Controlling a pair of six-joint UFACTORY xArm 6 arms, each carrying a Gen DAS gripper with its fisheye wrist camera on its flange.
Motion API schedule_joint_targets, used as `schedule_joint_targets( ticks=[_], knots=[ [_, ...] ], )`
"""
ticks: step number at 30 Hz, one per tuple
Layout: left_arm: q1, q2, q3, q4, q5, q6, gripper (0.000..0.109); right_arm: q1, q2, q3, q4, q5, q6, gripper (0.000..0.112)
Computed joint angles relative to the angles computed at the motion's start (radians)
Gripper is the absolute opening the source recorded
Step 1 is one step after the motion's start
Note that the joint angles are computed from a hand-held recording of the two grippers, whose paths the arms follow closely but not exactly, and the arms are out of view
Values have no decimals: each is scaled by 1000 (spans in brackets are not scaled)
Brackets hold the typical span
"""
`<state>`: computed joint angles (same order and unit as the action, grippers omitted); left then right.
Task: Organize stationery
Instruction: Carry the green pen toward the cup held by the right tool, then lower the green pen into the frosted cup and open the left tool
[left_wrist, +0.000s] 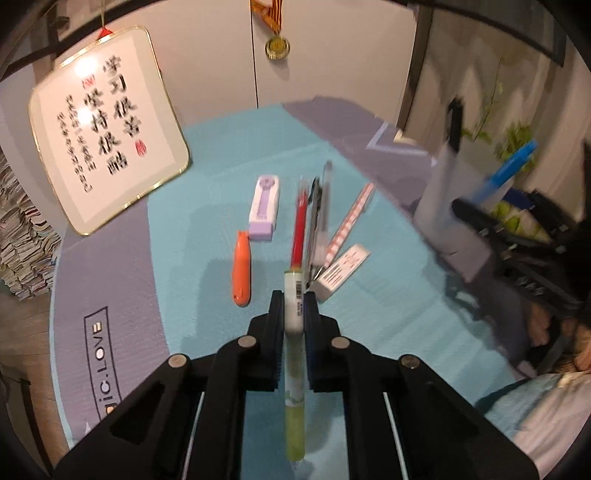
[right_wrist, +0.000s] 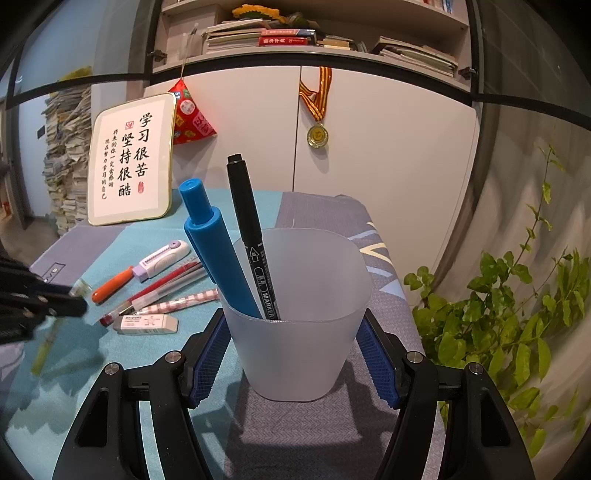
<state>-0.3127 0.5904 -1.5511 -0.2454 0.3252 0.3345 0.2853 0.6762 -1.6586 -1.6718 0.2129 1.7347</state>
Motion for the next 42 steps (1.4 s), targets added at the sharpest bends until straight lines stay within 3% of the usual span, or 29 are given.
schedule_joint_targets(
  ticks=[4, 7, 12, 18, 22, 34, 38, 42],
  knots=[
    [-22, -65, 50, -157, -78, 117, 8, 1, 1, -1, 1, 4, -4, 70],
    [-53, -82, 18, -370, -106, 289, 8, 4, 1, -2, 4, 10, -11, 70],
    [-104, -52, -125, -732, -90, 573, 8, 4, 1, -2, 3, 10, -9, 70],
    [-139, 64, -356, -919, -64, 681, 8, 3, 3, -6, -6, 0, -7, 70],
    [-147, 192, -552, -936, -28, 665, 8, -1, 5, -10, -17, -17, 2, 70],
    [-140, 557, -1059, -636, 107, 366, 8, -5, 10, -16, -13, -27, 3, 70],
    [-137, 565, -1047, -628, 110, 358, 8, -7, 10, -15, -18, -32, 12, 70],
    [-137, 488, -910, -715, 99, 444, 8, -7, 9, -14, -20, -30, 13, 70]
  ],
)
